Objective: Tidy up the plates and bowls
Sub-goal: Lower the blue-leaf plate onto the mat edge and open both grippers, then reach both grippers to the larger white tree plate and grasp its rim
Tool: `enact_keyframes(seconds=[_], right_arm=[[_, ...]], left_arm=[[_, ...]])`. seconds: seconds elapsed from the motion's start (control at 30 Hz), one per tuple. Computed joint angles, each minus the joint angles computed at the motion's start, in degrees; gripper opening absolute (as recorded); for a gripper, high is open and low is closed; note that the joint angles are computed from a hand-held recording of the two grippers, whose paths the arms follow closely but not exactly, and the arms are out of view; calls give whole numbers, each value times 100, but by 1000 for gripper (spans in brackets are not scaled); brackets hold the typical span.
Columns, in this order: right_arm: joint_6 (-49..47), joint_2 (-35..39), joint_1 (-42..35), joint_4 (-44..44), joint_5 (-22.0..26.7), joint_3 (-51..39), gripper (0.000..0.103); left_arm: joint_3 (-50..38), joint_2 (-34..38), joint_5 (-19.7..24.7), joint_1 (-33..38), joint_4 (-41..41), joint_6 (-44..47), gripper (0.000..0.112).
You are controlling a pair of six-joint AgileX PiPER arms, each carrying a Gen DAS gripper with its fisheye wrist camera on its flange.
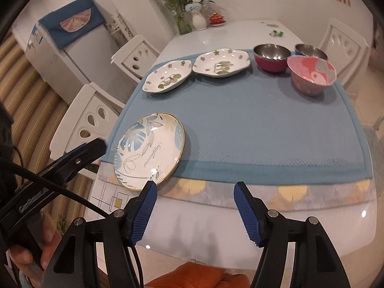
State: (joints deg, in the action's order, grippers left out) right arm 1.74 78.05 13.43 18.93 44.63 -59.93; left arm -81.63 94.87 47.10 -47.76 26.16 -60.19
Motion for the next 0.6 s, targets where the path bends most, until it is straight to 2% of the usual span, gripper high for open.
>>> enact_keyframes(seconds=[0.07, 0.13, 0.17, 0.33, 0.47, 0.6], right_arm=[[30, -54, -62, 80, 30, 29, 64], [115, -55, -53, 90, 43, 2, 64], [135, -30, -48, 60, 42, -23, 65], [443, 446, 154, -130, -57, -390, 65], [803, 1280, 310, -313, -93, -1236, 65], [1084, 2570, 394, -372, 237, -2868, 65]], left_arm=[[14, -87, 91, -78, 48, -12, 53], [57, -184, 165, -132, 208, -121, 68], [114, -241, 148, -134, 344, -246, 70], [316, -355, -223, 328, 69, 114, 71], [282, -279, -452, 1057, -409, 1017, 71], [60, -75, -807, 2064, -1253, 2290, 71]])
